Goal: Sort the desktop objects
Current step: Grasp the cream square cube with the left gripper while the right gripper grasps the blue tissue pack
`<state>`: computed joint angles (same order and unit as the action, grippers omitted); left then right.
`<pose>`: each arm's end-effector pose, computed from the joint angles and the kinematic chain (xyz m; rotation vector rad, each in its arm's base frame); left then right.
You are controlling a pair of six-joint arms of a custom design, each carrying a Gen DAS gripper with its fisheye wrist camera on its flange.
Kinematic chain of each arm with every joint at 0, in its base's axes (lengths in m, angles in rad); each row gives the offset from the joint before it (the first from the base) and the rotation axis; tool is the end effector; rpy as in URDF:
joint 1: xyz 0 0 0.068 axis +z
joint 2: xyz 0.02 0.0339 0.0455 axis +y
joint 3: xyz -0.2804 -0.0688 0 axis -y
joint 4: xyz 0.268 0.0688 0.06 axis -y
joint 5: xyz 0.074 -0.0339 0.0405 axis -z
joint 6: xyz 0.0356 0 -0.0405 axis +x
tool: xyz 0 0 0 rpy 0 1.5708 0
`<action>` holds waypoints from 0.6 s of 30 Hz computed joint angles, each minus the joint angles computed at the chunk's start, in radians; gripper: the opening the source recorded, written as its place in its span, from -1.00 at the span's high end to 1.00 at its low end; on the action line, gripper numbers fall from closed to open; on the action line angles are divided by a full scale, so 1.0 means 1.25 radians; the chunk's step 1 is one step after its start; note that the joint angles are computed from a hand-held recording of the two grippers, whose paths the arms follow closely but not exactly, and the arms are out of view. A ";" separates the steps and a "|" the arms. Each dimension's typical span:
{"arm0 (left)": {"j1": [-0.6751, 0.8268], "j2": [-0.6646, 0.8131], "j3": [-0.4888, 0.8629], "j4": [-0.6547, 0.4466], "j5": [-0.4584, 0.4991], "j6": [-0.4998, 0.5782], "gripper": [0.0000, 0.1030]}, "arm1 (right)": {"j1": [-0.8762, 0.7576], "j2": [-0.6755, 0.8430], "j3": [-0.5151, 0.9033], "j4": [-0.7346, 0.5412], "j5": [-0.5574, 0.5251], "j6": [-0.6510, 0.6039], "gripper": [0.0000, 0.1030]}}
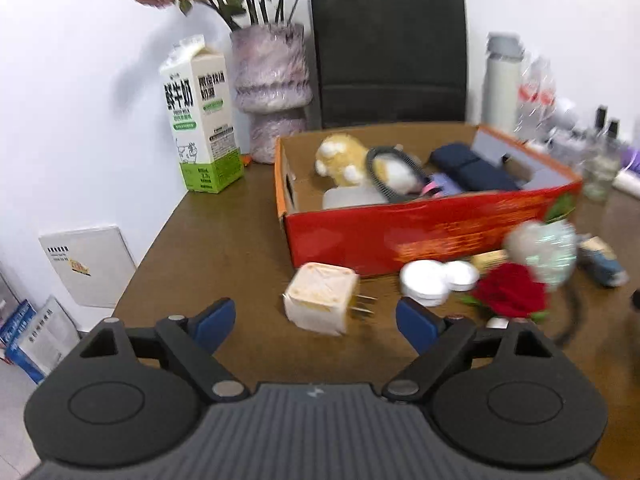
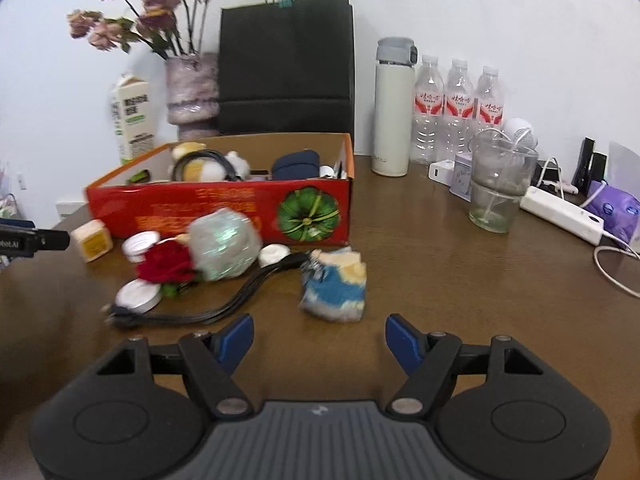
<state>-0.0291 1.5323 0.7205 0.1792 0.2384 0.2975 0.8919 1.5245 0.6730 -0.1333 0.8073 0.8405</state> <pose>0.3244 -0.0179 0.1763 0.4852 2.1304 -0.1110 0.1979 0.2043 0.1494 0.2236 2.1751 -0.1015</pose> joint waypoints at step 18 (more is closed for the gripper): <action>0.007 0.123 0.058 0.049 0.090 0.014 0.00 | -0.110 0.121 0.065 0.103 -0.057 -0.099 0.40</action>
